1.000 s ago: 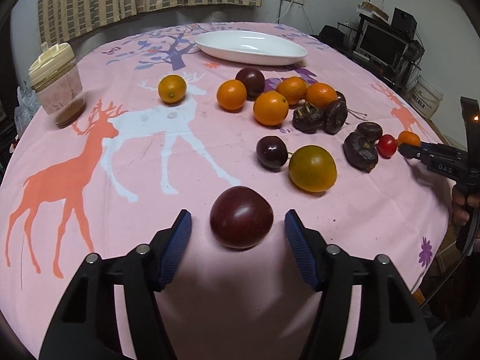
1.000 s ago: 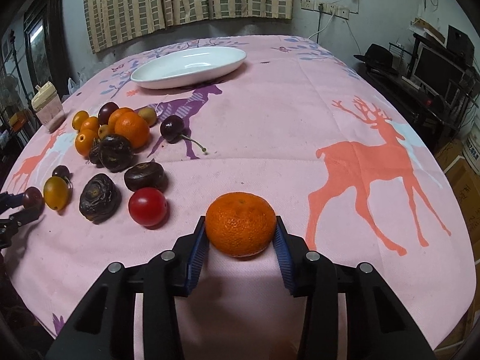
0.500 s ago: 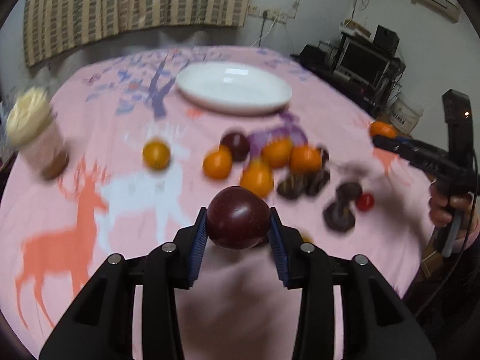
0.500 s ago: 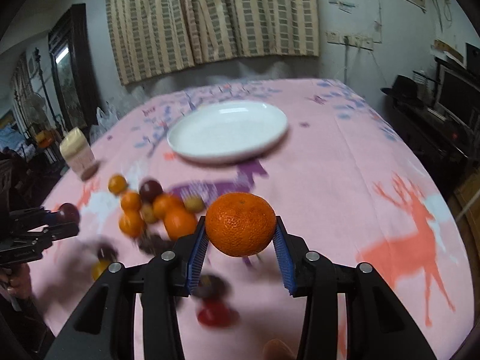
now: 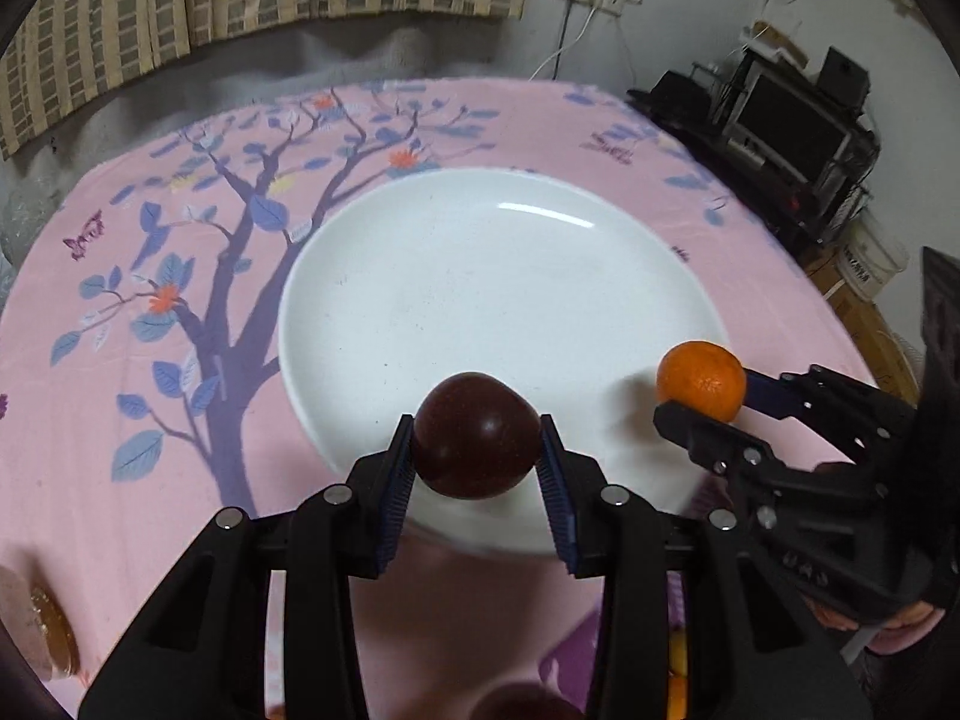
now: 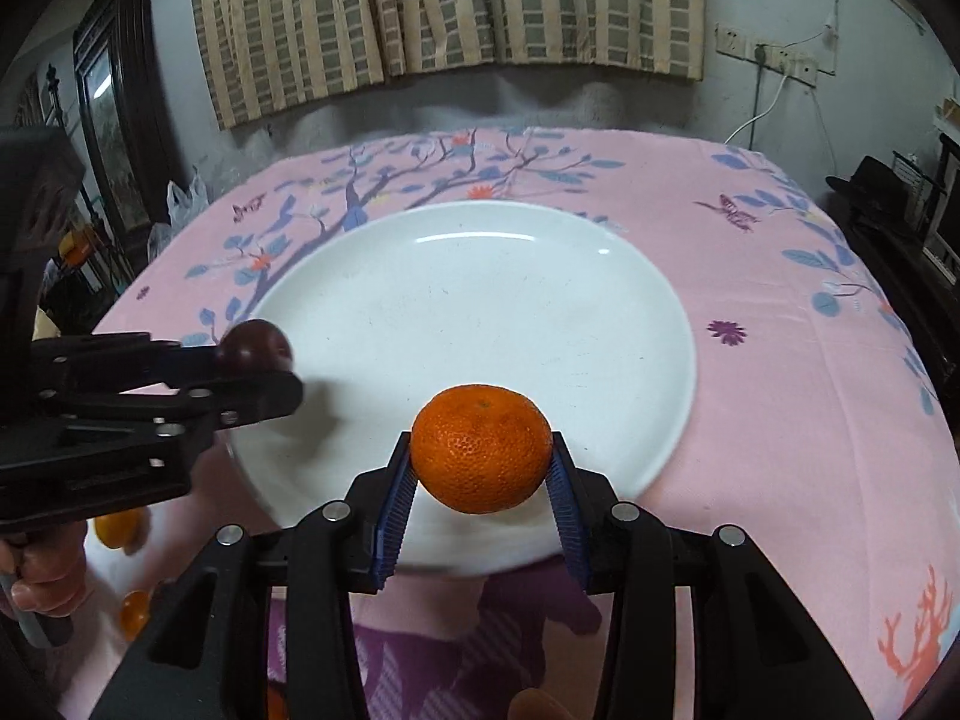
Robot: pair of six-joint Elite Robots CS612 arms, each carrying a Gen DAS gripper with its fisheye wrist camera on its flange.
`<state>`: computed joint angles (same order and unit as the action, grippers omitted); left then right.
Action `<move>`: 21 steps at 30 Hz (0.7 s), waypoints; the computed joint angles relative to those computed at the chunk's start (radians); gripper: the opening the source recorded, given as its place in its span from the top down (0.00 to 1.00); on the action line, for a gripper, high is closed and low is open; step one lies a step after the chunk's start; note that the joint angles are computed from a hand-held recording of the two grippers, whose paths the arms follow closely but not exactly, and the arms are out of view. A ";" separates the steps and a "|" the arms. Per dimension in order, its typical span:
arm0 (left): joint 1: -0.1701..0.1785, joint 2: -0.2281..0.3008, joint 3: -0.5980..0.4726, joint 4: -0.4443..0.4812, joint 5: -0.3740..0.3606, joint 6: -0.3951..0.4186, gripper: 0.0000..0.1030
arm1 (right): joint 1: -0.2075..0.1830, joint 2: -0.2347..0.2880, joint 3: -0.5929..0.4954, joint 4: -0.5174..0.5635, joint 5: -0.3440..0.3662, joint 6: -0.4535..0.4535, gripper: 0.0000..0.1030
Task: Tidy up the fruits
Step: 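Carry both fruits to the white plate and open both tools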
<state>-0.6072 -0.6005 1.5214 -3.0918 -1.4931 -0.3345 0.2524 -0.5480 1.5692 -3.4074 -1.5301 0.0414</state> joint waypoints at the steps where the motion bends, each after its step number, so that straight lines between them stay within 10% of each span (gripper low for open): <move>1: 0.003 0.012 -0.022 0.032 -0.006 -0.004 0.62 | 0.000 0.004 -0.009 0.012 0.002 -0.009 0.57; 4: 0.007 0.025 -0.041 0.067 -0.014 -0.007 0.60 | 0.002 0.008 -0.017 0.021 0.012 -0.025 0.49; 8: -0.009 -0.004 0.011 -0.006 0.070 -0.029 0.17 | 0.004 -0.014 0.026 -0.045 -0.007 -0.017 0.22; 21: -0.112 -0.181 0.499 -0.482 0.157 -0.123 0.07 | 0.049 -0.104 0.445 -0.558 0.022 0.055 0.08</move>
<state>-0.7188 -0.7819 2.0200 -3.5736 -1.3358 -0.4575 0.3010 -0.6522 2.0143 -3.9649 -1.5085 0.0959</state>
